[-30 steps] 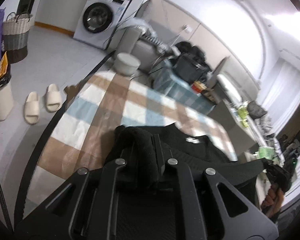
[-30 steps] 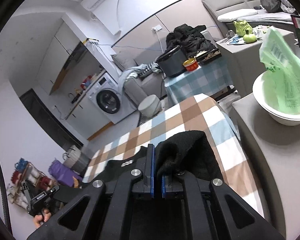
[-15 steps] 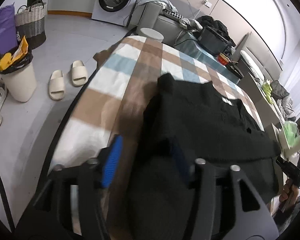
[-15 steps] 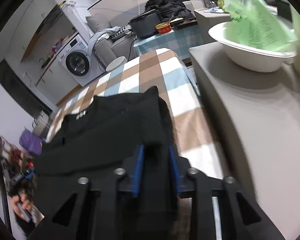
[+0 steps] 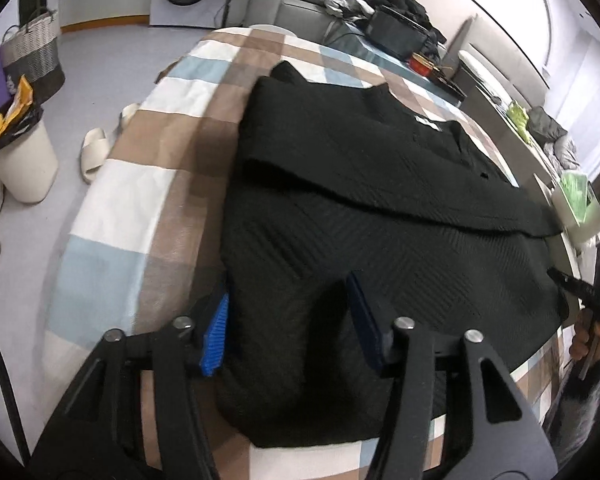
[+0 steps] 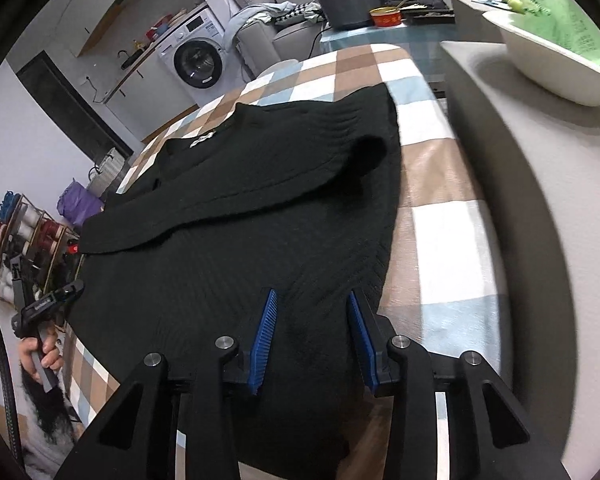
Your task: Fold small clothes
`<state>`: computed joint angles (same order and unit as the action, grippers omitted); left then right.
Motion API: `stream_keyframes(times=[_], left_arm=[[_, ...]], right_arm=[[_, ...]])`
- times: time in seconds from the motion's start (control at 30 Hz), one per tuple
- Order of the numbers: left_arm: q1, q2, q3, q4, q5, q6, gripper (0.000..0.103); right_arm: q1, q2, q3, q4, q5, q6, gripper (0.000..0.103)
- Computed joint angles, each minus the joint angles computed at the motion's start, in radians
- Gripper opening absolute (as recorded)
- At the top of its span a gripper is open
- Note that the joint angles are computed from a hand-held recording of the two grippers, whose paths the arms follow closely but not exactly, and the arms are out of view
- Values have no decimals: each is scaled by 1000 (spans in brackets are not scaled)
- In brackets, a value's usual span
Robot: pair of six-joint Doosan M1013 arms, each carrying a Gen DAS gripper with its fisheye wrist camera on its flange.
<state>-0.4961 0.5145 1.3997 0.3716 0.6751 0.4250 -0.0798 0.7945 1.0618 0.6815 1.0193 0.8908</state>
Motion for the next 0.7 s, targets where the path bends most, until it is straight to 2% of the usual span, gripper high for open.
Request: stream_keyframes(times=[0.03, 0.13, 0.2, 0.33, 0.4, 0.5, 0.7], left_arm=[[0, 4, -2, -11, -8, 10, 29], [-7, 13, -14, 22, 4, 12, 21], [-10, 14, -17, 36, 9, 13, 20], [-10, 6, -1, 43, -10, 0, 19], [-10, 4, 2, 43, -11, 4, 18], [-15, 2, 5, 50, -2, 7, 18], [-35, -30, 49, 55, -7, -1, 18]], right_arm=[[2, 2, -3, 3, -2, 0, 38], [8, 11, -17, 0, 1, -5, 40], [14, 14, -27, -12, 8, -20, 45], [21, 6, -13, -33, -14, -55, 45], [29, -7, 9, -62, -57, -77, 35], [37, -17, 26, -99, -86, -76, 28], [30, -38, 60, -101, -70, -106, 25]])
